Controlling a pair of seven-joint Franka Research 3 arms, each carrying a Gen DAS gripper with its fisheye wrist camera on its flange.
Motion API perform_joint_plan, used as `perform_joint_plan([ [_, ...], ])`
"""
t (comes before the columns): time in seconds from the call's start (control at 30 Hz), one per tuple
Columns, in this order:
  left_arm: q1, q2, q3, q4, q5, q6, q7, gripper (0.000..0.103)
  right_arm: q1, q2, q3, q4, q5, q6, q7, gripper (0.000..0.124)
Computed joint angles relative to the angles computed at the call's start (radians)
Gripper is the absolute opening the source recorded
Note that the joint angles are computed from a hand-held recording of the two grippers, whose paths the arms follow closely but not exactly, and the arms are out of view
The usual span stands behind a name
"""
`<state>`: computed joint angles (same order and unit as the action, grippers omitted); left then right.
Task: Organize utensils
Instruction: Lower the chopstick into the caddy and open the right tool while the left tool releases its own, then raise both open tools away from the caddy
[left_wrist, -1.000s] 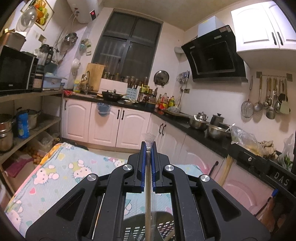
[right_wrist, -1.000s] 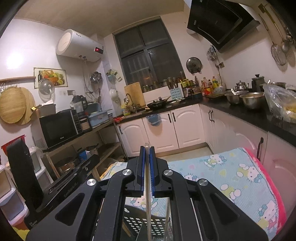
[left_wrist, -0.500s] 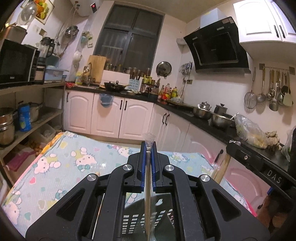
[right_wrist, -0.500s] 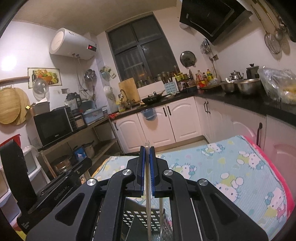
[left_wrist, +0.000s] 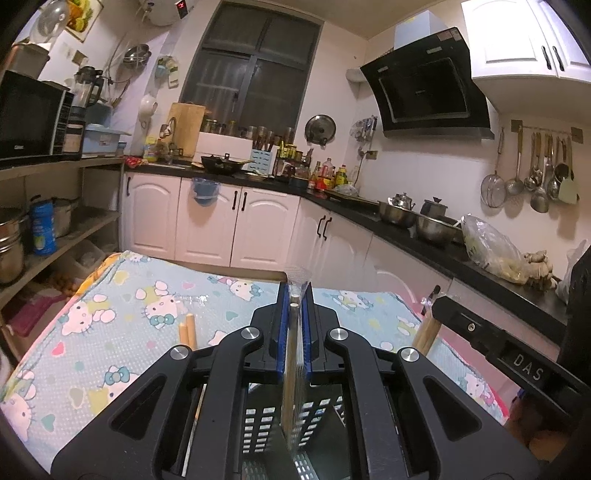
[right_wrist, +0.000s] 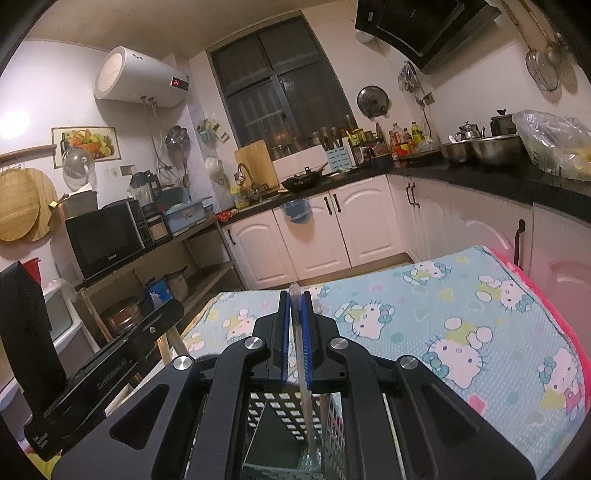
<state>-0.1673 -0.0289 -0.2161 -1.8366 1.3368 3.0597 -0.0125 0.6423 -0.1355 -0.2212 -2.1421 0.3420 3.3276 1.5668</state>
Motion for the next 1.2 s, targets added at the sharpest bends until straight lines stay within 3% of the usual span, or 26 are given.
perform_joint_plan([
  [0.23,0.002,-0.022,-0.002,-0.047,-0.153,0.006,0.134,0.011,-0.073,-0.028,0.076,-0.02,0.051,-0.046,-0.036,0.009],
  [0.57,-0.014,-0.075,-0.004,-0.159,-0.589,0.001,0.516,0.021,-0.217,-0.067,0.219,-0.044,0.115,-0.103,-0.069,0.02],
  [0.7,-0.011,-0.093,-0.014,-0.186,-0.685,-0.014,0.592,0.024,-0.263,-0.08,0.262,-0.052,0.103,-0.125,-0.053,0.024],
  [0.83,-0.026,-0.113,-0.013,-0.213,-0.784,-0.028,0.68,0.035,-0.29,-0.099,0.287,-0.066,0.087,-0.148,-0.039,0.028],
  [0.97,-0.072,-0.136,0.007,-0.232,-0.94,-0.069,0.808,0.044,-0.382,-0.12,0.363,-0.083,0.008,-0.165,0.03,0.03],
  [1.03,-0.065,-0.151,-0.003,-0.243,-0.957,-0.083,0.822,0.055,-0.434,-0.136,0.406,-0.095,-0.042,-0.171,0.069,0.034],
  [1.2,-0.065,-0.192,-0.007,-0.287,-1.009,-0.085,0.855,0.063,-0.48,-0.169,0.44,-0.126,-0.112,-0.17,0.124,0.039],
])
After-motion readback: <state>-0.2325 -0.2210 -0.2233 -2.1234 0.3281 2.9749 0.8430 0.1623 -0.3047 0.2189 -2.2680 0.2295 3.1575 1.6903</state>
